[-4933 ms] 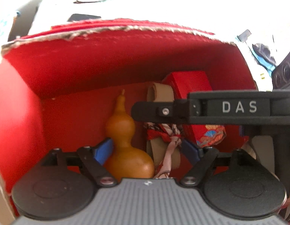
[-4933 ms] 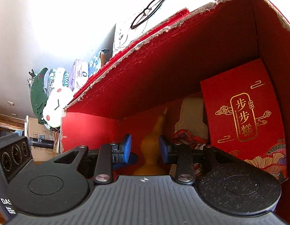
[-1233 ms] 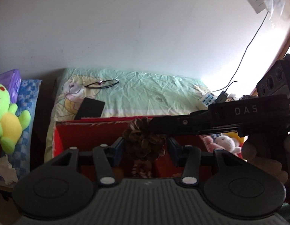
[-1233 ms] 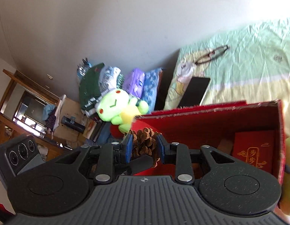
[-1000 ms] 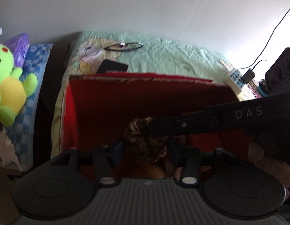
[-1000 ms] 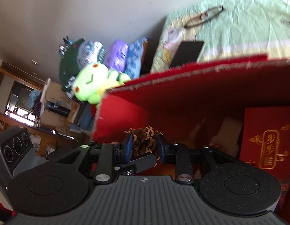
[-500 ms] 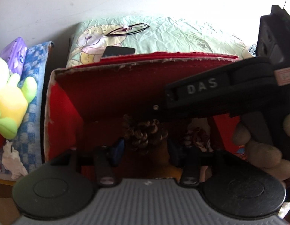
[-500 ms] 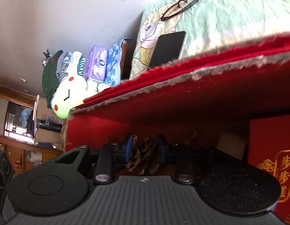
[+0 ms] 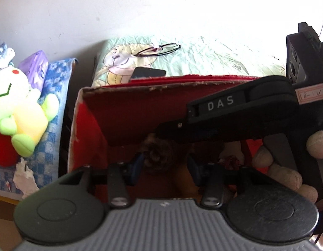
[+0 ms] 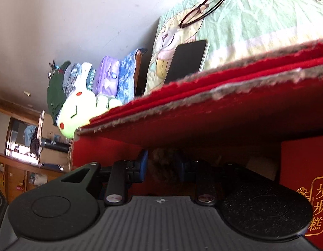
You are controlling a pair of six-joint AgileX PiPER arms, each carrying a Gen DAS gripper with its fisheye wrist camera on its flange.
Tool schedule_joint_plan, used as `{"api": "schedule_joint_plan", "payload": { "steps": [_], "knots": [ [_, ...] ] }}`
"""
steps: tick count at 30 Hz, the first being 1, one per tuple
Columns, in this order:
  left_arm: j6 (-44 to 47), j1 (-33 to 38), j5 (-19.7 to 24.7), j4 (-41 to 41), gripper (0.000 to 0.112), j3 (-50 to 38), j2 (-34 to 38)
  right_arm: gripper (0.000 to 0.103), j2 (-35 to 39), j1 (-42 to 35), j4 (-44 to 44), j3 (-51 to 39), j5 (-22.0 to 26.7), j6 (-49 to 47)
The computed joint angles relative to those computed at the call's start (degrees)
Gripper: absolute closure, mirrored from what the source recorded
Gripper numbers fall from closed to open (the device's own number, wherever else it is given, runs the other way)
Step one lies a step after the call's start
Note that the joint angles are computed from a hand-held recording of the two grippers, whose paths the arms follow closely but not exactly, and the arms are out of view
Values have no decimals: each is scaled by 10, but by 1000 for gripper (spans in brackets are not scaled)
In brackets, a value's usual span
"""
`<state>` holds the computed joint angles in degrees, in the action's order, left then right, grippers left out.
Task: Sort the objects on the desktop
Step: 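Open the right gripper to release the pine cone inside the box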
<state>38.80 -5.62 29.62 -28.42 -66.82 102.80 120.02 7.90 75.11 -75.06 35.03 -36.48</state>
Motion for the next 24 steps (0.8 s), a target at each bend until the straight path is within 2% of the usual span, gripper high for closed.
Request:
{"api": "schedule_joint_plan", "payload": {
  "steps": [3, 8, 12, 20, 24],
  "knots": [
    [-4, 4, 19, 3, 62, -14, 9, 70, 13, 3, -43, -22, 21, 37],
    [-5, 8, 29, 0, 62, -20, 11, 70, 27, -3, -40, -36, 59, 29],
    [-11, 4, 18, 2, 62, -14, 11, 70, 11, 1, -17, -14, 30, -3],
    [-10, 5, 6, -3, 62, -10, 12, 69, -6, 6, 15, 4, 5, -56],
    [-5, 6, -3, -9, 63, -3, 8, 69, -48, 12, -4, 38, -44, -43]
  ]
}}
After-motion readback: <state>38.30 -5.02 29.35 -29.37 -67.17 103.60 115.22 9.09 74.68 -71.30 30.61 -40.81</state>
